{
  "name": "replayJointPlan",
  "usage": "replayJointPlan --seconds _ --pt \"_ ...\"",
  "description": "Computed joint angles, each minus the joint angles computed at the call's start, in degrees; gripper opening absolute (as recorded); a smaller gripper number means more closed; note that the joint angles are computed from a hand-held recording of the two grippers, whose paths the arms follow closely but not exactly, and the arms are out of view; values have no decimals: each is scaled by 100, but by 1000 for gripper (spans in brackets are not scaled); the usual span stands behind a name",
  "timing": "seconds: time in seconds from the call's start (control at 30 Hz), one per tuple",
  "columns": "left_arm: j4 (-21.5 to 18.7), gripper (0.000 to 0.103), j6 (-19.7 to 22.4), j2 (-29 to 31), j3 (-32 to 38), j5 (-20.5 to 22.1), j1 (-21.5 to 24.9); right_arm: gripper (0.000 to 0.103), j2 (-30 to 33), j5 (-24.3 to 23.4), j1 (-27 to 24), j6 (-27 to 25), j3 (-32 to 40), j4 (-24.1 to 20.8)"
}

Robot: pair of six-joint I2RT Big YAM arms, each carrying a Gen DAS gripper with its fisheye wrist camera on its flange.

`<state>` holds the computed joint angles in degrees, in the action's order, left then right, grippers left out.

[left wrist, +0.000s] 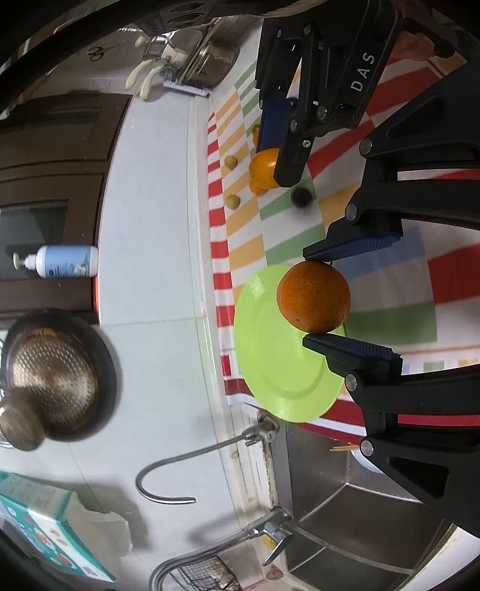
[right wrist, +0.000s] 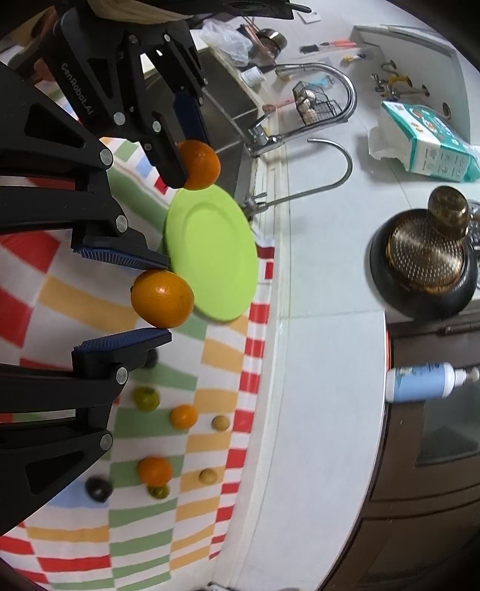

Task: Organize fruits
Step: 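Carry the held tangerines with both tools over the light-green plate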

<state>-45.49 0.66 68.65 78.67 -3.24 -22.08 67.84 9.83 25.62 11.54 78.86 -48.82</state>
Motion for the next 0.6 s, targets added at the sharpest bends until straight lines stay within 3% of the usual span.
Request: replayJointPlan --seconds 0.27,0.6 --pt "5 39 201 276 147 186 426 34 654 -210 41 -9 480 34" --pt "-73 39 142 886 485 406 776 34 1529 -523 -83 41 1116 -166"
